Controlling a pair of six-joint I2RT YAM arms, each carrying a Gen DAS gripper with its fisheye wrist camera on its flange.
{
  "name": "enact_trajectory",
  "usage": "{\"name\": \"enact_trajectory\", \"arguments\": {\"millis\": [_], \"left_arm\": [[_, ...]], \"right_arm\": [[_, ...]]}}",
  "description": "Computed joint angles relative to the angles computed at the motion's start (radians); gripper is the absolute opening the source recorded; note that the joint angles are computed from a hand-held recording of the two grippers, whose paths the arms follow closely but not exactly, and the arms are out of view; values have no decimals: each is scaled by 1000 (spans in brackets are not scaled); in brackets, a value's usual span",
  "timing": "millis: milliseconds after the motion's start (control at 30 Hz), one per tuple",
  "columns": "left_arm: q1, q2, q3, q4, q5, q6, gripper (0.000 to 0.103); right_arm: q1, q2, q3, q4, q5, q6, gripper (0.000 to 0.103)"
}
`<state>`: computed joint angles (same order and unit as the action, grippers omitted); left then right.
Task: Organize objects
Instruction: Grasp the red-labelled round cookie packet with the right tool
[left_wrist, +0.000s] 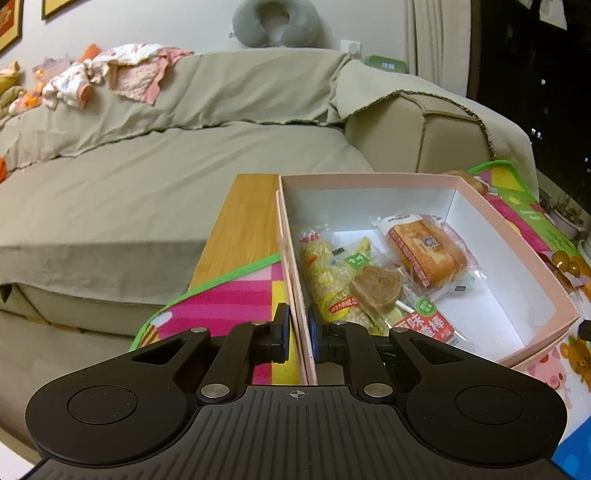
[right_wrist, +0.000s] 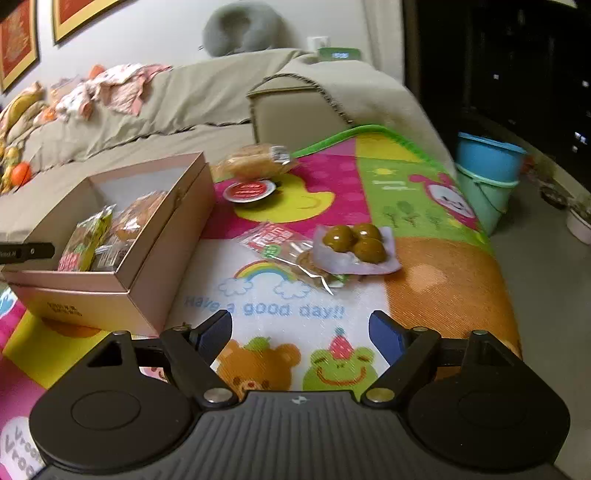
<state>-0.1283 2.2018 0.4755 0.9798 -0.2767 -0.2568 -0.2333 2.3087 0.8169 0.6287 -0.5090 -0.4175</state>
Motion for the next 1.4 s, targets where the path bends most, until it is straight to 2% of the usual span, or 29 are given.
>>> {"name": "enact_trajectory", "arguments": {"millis": [167,233,367,467,533,567,667,900,1033,1167,1200,1300,1400], "left_arm": [[7,17,2,-4,19,-26,12],[10,11,0,-9,24,-28,12],[8,5,-7,-7,22,-30,12],[11,3,-10,-6,28,-30,12],[11,4,-10,-6,27,-29,13],[11,4,-10,-4,27,-30,13],[11,4,-11,-4,27,-30,13],[12,5,-8,-3,27,-29,13],[12,11,-7,3,28,-31,13],[12,19,-6,12,32,-30,13],[11,20,-4,12,31,-30,13],[12,20,-4,12,32,-30,13],[14,21,-5,18,37,-31,13]], "right_arm": [[40,76,184,-181,28,-20,88],[55,109,254,-209,33,-10,92],[89,171,402,-272,55,34,93],[109,211,465,-284,56,18,93],[116,211,456,-282,46,-17,90],[119,203,435,-269,47,-35,82],[111,155,330,-214,41,-82,69],[30,29,109,-250,-84,-198,69],[30,11,43,-163,-58,-148,70],[85,65,105,-83,48,-30,71],[96,86,143,-86,58,0,74],[128,129,256,-133,78,60,75],[165,153,312,-158,114,64,75]]}}
